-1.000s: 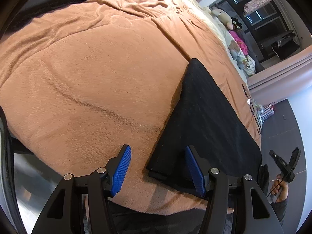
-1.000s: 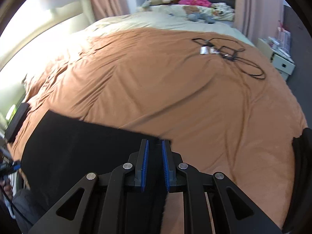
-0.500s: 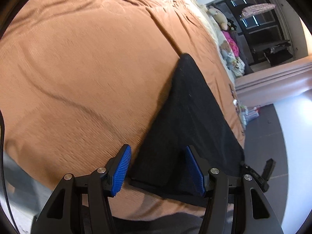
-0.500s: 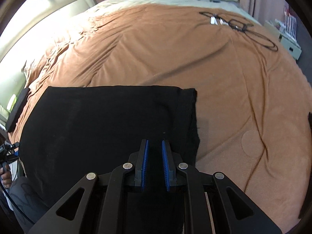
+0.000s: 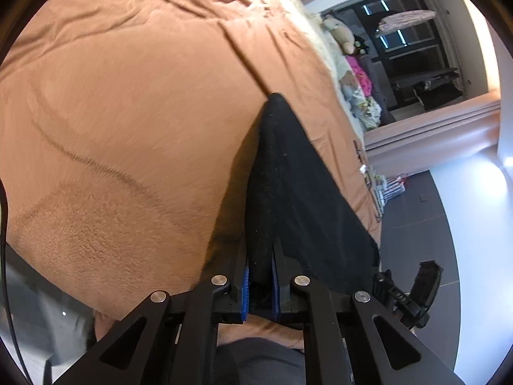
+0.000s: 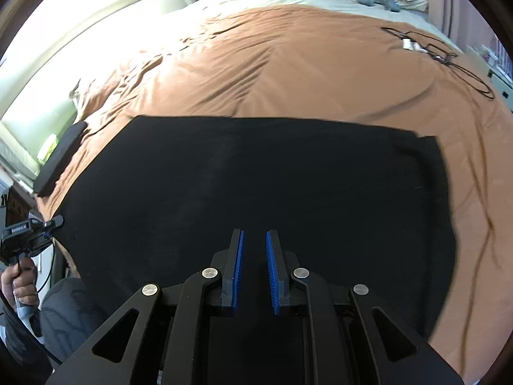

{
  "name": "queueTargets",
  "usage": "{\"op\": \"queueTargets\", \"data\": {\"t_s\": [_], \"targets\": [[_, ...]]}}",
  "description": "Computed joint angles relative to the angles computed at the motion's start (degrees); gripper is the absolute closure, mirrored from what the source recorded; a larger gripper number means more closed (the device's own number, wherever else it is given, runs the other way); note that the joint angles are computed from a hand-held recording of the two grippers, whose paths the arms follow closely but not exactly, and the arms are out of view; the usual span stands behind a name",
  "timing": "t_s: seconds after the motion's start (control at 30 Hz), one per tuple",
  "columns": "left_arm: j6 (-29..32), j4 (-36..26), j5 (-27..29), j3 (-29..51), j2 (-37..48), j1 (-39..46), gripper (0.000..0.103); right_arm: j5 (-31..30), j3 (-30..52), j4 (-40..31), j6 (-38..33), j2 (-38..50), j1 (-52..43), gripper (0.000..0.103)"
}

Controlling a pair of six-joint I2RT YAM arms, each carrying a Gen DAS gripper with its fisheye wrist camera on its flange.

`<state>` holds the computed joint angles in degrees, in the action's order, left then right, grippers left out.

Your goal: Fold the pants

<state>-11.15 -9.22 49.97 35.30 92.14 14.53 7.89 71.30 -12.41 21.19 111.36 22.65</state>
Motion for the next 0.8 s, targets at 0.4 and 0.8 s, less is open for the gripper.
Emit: {"op": "queueTargets", "data": {"t_s": [0.4, 0.8], "targets": [[-1.96, -1.16, 2.35, -0.54, -6.96, -1.29, 0.093, -1.23, 8.83, 0.25, 2.57, 9.63, 4.03, 0.092], [-4.01, -1.80, 4.96, 0.12, -11.46, -3.07, 0.093, -3.75, 10.17, 2.38, 5.13, 14.94, 6.52, 0.092]]}}
